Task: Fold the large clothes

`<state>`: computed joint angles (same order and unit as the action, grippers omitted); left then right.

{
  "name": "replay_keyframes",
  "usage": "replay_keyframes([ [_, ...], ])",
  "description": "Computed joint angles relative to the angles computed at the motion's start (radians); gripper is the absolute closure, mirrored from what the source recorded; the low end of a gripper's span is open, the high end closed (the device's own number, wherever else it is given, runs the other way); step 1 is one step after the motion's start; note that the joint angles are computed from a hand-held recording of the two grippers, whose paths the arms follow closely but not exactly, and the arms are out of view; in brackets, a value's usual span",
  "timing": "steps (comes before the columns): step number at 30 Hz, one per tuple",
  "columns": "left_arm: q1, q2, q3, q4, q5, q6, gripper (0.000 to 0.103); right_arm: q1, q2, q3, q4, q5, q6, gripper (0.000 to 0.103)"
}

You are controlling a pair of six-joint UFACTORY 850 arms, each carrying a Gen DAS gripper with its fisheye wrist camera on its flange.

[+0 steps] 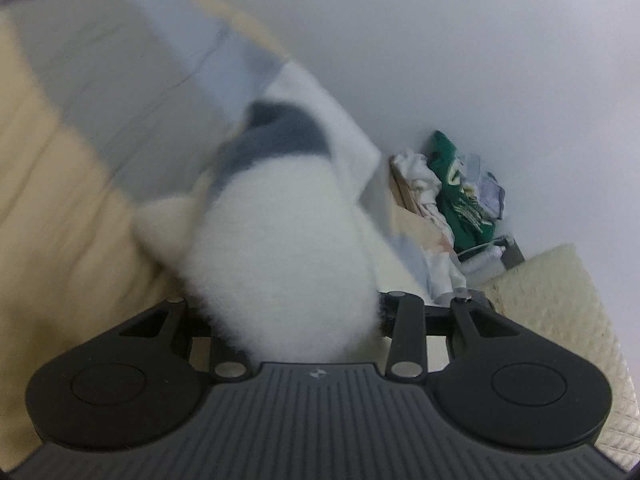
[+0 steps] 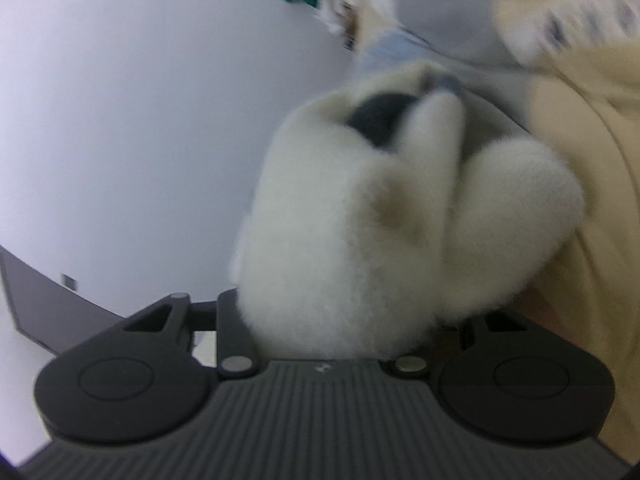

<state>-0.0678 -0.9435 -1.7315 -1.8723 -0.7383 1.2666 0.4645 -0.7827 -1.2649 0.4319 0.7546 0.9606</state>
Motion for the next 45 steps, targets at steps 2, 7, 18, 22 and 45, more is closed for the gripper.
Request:
replay_keyframes([
  [2,0.008,-0.012,0.022,-0.068,-0.049,0.060,0.056,0.010,-0.027,0.002,0.000,0.064,-0.006,0.046],
  [7,0.015,0.004,0.055,-0.062,-0.046,0.055,0.051,0.006,-0.056,-0.002,-0.010,0.113,0.044,0.042],
  [18,0.030,0.306,0.340,0.053,0.104,0.078,0.020,0.063,0.082,0.141,0.107,0.034,0.041,0.019],
  [22,0.057,0.439,0.431,0.071,0.129,0.133,0.020,0.093,0.176,0.204,0.213,0.004,-0.101,0.019],
  [45,0.112,1.009,0.649,0.426,0.125,0.207,0.020,0.412,0.452,0.107,0.723,0.073,-1.286,0.019],
])
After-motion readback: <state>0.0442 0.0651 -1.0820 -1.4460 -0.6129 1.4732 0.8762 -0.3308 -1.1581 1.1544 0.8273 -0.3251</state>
